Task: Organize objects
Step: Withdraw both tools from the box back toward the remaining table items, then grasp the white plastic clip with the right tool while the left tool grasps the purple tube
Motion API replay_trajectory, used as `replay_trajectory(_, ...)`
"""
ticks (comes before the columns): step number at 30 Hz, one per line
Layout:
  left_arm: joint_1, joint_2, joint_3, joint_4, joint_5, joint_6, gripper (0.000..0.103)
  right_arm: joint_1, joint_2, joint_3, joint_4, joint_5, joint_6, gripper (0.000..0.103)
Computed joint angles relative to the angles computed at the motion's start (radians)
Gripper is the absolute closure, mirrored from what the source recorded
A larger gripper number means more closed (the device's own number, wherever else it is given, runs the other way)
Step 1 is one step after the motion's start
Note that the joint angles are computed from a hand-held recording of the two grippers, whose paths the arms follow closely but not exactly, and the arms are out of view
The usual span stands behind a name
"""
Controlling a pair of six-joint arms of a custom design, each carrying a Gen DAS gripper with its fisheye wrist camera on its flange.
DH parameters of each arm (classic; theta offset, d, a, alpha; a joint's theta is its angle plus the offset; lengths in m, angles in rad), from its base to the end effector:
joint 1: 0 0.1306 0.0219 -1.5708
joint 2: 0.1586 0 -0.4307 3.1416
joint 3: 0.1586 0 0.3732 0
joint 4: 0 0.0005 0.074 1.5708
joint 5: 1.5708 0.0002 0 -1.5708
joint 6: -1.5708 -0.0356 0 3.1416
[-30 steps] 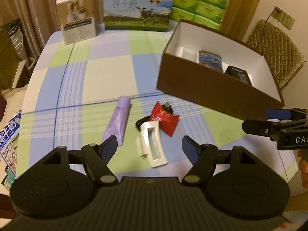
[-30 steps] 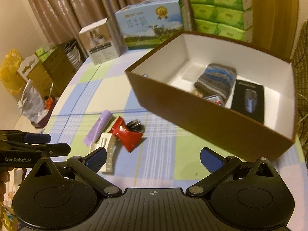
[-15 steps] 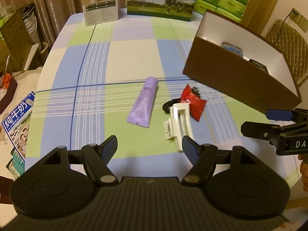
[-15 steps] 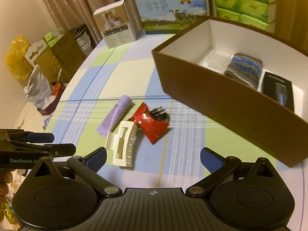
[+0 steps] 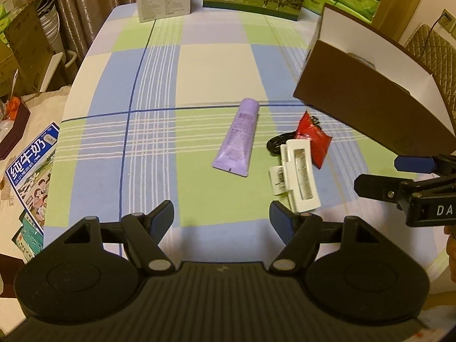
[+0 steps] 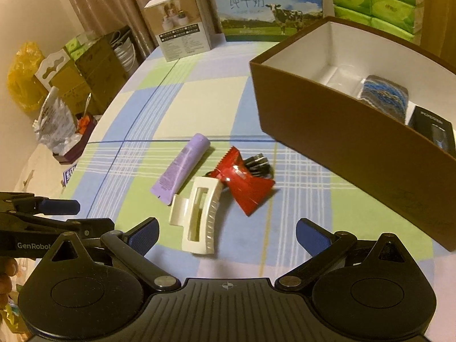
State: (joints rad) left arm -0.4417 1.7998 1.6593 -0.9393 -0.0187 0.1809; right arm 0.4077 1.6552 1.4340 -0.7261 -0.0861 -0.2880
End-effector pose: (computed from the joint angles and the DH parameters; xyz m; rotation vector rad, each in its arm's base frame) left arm 0.5476 -0.2588 0.3803 0.3401 2.6410 -0.1807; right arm 0.5070 0.2218 0.3778 -0.1884 2.5506 0.3845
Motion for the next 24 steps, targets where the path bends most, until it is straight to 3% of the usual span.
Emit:
replay_trajectory(5, 0.016, 0.011, -0.001, -0.001, 0.001, -0.018, 0.033, 0.021, 0.040, 0.020, 0.002, -0.016, 0.003, 0.021)
replay_trajectory(18, 0.051, 0.056, 0.020, -0.006, 0.023, -0.055, 0.033, 0.058, 0.134, 0.089, -0.014, 0.022, 0.001, 0.028)
replay_trajectory(24, 0.061, 0.074, 0.034, -0.006, 0.028, -0.073, 0.033, 0.064, 0.168, 0.112, -0.031, 0.045, -0.008, 0.041)
